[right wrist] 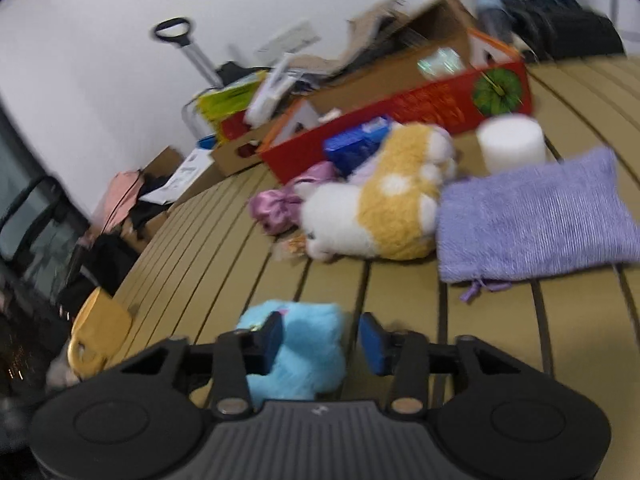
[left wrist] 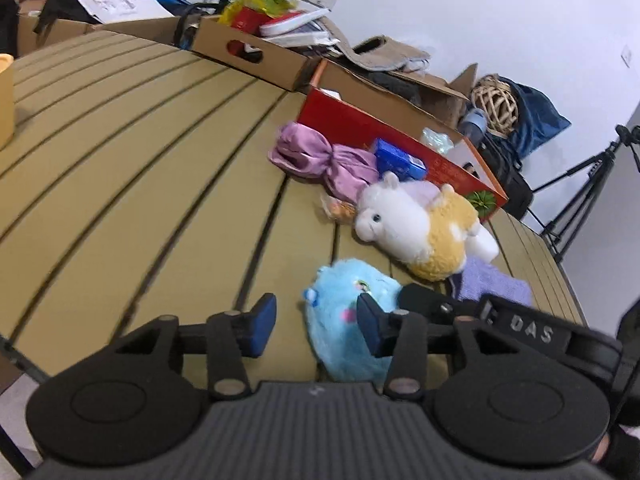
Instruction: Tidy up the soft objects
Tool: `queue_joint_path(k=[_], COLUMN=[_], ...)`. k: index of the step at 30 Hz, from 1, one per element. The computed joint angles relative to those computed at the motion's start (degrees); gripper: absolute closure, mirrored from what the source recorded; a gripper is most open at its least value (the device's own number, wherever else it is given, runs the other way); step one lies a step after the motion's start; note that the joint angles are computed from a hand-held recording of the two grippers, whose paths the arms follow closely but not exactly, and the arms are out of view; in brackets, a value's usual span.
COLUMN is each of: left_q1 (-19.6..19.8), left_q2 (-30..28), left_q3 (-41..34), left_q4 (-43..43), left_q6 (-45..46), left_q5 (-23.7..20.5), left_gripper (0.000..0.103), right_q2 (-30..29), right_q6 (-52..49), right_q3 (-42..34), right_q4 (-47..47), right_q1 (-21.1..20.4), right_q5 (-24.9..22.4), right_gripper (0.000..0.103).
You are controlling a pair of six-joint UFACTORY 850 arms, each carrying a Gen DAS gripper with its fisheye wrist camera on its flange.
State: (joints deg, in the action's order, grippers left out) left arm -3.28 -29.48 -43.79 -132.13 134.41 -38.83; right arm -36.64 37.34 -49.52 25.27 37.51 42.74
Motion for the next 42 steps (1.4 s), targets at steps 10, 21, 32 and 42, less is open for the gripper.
queue_joint_path(k=[10, 21, 32, 42], left_q1=[1.0, 2.3, -4.4, -7.2], left_q2=[-1.4, 1.4, -11.7, -35.7], left_q3=[0.2, 0.4, -32.0, -71.7], left_q4=[3.0, 5.6, 12.3, 44.6], left_q6=[-2.3, -6.1, -25.1, -62.0], left_q5=[-4.5, -11.9, -3.2, 11.0], left_gripper=[0.083, 0.084, 0.085, 0.084], right_q2=[-1.3, 3.0, 0.4, -20.4], right_q6=[1.6, -12.1, -14.8, -17.0], right_q3=[-1.0, -0.2, -16.7, -49.6], right_q4=[-2.6, 10.9, -2.9, -4.7], right_q1=[0.4, 3.4, -13.3, -21.0], right_q5=[1.2, 5.1, -7.1, -30.4], right_gripper=[0.075, 0.079, 0.08, 0.079])
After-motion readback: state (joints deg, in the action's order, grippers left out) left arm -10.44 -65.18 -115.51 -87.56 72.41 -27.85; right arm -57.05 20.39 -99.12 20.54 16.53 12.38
